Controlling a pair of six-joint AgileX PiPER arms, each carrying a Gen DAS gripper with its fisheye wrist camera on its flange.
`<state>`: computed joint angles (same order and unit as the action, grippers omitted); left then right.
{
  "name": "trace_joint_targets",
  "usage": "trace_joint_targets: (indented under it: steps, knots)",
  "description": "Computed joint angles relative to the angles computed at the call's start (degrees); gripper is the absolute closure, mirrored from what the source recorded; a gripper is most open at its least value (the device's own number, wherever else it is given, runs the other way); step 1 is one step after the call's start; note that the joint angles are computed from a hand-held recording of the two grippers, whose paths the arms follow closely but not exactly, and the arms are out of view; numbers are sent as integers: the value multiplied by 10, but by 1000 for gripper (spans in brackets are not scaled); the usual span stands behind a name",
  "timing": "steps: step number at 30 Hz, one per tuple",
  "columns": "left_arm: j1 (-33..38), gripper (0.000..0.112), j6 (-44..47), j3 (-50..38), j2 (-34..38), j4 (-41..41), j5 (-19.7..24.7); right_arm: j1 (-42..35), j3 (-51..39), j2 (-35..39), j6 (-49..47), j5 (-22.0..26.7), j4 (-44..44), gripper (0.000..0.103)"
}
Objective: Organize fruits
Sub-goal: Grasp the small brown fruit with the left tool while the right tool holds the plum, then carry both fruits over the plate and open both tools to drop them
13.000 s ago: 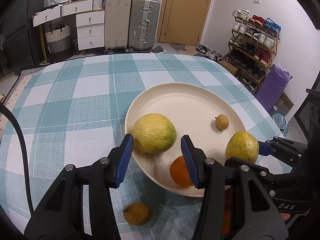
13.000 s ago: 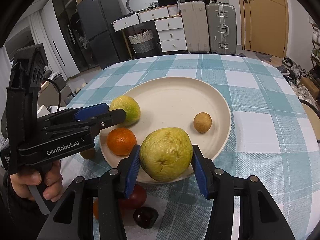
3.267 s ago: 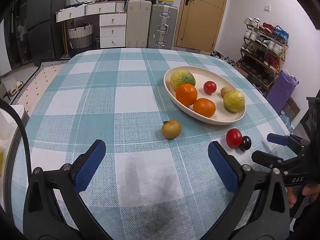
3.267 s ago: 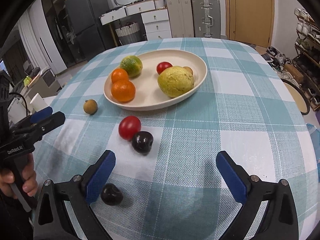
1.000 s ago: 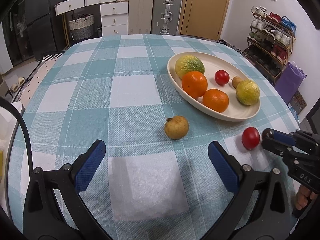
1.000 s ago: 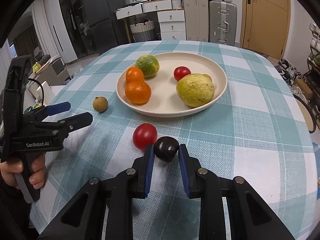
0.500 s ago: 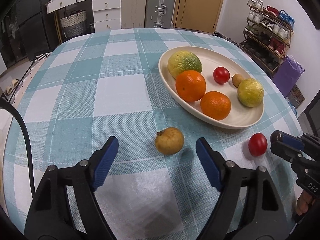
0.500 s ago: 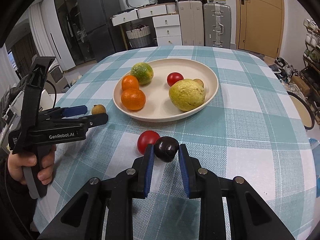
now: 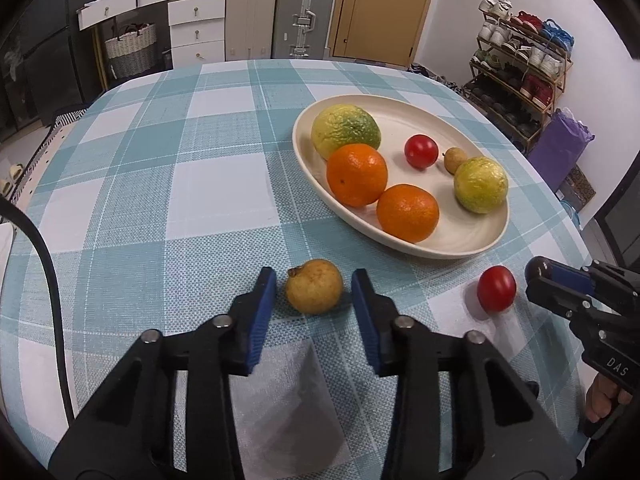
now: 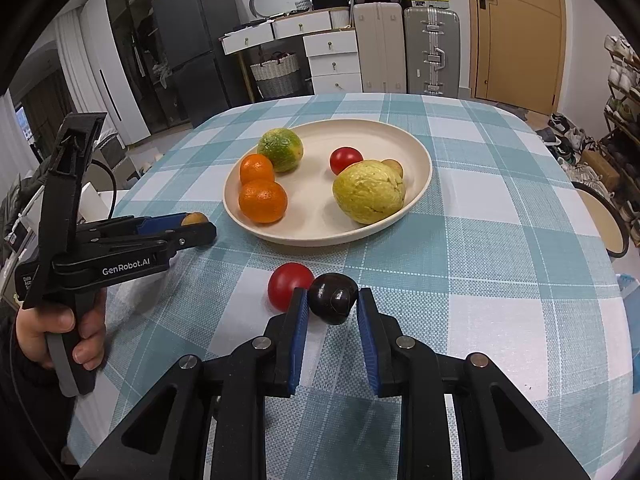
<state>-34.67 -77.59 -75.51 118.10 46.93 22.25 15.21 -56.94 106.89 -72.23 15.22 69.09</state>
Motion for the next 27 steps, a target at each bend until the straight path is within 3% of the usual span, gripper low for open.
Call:
trace_joint_targets:
  steps: [4, 16, 22, 27]
  knots:
    - [0, 87, -16, 11, -8, 16, -14, 0, 3, -3, -3, -3, 2, 78]
    - [-7, 87, -124, 70, -56, 119, -39, 11, 4, -9, 13, -17, -6, 78]
    - [-20, 87, -184, 94, -85, 177, -33, 15, 3, -12, -3, -17, 11, 78]
    - [-29, 87, -179, 89, -96, 180, -28, 16, -5, -12, -10, -14, 17, 78]
